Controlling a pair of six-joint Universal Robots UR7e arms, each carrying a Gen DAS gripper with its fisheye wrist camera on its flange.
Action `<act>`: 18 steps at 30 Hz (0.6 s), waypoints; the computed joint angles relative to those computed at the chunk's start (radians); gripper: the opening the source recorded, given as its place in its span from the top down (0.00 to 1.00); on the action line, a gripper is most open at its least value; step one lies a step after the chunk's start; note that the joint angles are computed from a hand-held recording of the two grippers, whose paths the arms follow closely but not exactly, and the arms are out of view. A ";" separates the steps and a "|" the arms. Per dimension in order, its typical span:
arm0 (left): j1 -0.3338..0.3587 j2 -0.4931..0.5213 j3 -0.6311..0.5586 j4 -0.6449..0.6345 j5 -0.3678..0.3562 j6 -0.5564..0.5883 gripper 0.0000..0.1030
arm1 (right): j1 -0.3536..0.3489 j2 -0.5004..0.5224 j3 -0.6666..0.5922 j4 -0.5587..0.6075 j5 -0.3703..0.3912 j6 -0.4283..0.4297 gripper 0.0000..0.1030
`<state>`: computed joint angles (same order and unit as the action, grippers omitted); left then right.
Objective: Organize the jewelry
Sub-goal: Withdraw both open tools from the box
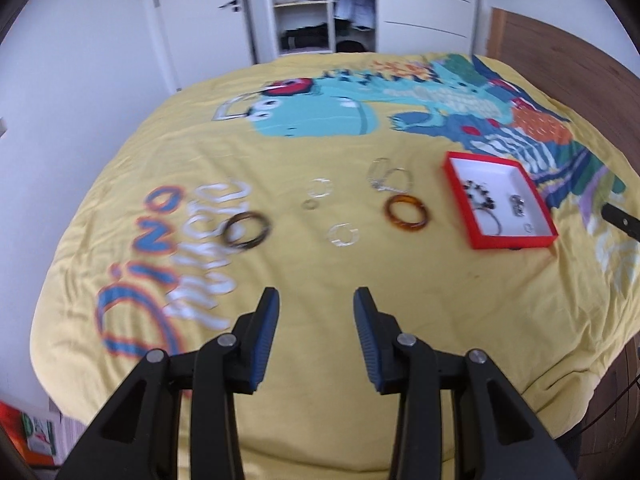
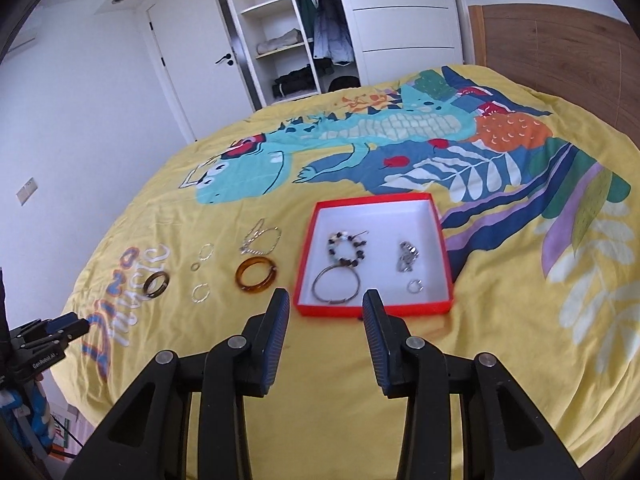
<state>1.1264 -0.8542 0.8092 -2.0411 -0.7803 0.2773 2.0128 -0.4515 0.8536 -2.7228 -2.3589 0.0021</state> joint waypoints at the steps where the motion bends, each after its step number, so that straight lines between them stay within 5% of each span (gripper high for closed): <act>1: 0.003 -0.020 0.021 -0.020 0.005 -0.004 0.64 | 0.003 -0.001 0.008 -0.003 0.000 0.004 0.63; 9: 0.026 -0.109 0.133 -0.192 0.037 0.041 0.64 | 0.021 0.008 0.023 0.017 0.013 0.021 0.63; 18: 0.054 -0.113 0.132 -0.147 0.041 0.021 0.64 | 0.026 0.068 -0.058 0.104 0.038 0.023 0.63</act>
<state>1.1806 -0.9671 0.9412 -2.1879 -0.7393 0.2984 2.0387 -0.3839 0.7955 -2.6192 -2.3210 0.0246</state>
